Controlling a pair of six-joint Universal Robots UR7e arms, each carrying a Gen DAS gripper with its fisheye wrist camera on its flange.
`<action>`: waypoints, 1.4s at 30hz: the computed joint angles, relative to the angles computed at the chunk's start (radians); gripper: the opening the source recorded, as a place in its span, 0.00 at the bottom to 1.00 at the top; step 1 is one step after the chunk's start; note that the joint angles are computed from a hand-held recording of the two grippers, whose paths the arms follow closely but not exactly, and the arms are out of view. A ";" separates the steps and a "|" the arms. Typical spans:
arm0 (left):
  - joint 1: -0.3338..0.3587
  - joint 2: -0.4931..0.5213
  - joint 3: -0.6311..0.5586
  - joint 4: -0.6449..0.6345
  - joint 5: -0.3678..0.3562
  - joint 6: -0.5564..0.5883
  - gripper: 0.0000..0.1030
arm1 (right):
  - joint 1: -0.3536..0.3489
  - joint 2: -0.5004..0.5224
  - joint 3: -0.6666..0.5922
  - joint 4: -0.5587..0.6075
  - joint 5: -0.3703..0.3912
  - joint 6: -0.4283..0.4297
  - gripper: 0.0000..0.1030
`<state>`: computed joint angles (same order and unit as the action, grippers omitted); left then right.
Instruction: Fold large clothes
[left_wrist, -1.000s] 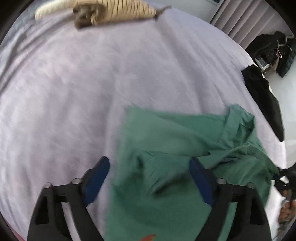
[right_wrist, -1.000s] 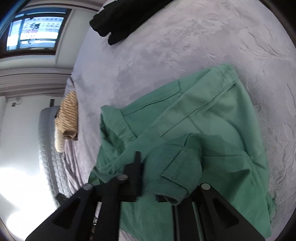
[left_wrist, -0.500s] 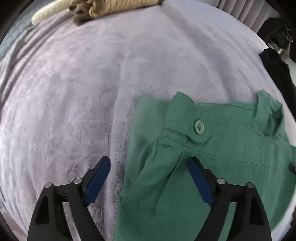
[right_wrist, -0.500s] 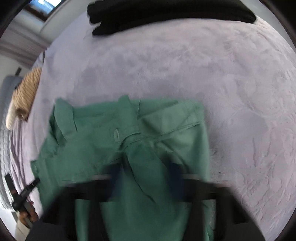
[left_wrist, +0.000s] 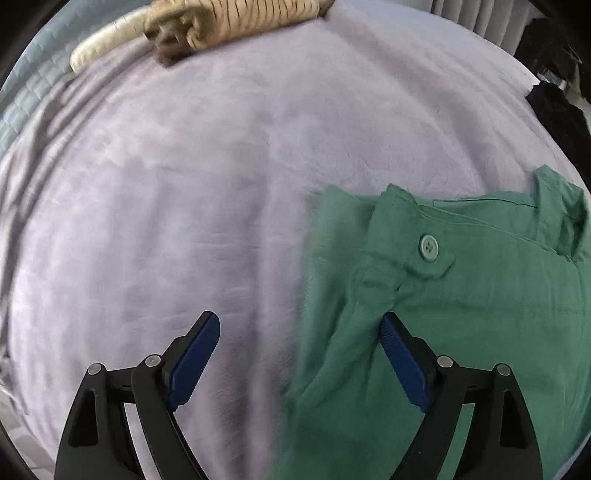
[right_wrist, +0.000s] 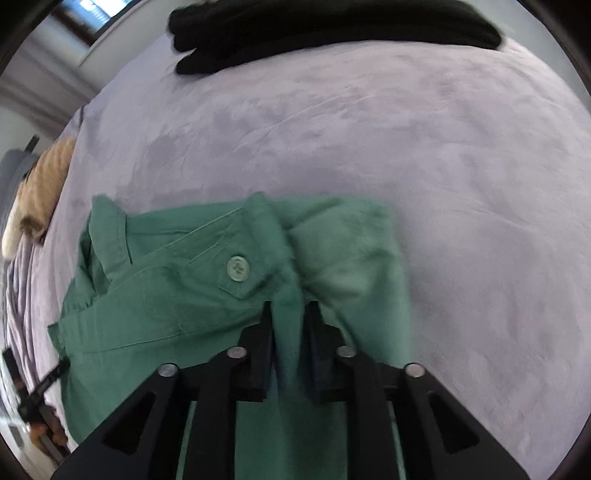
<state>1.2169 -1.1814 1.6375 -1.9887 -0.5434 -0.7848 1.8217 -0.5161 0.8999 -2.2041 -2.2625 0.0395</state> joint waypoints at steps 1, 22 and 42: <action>-0.021 -0.037 0.034 -0.022 -0.004 0.022 0.87 | 0.010 -0.019 0.037 -0.035 -0.005 -0.010 0.19; -0.091 -0.246 0.338 0.023 -0.170 -0.109 0.87 | 0.019 -0.318 0.554 -0.058 0.050 0.059 0.00; -0.121 -0.415 0.437 0.237 -0.156 -0.270 0.95 | 0.040 -0.426 0.702 -0.092 -0.109 0.219 0.04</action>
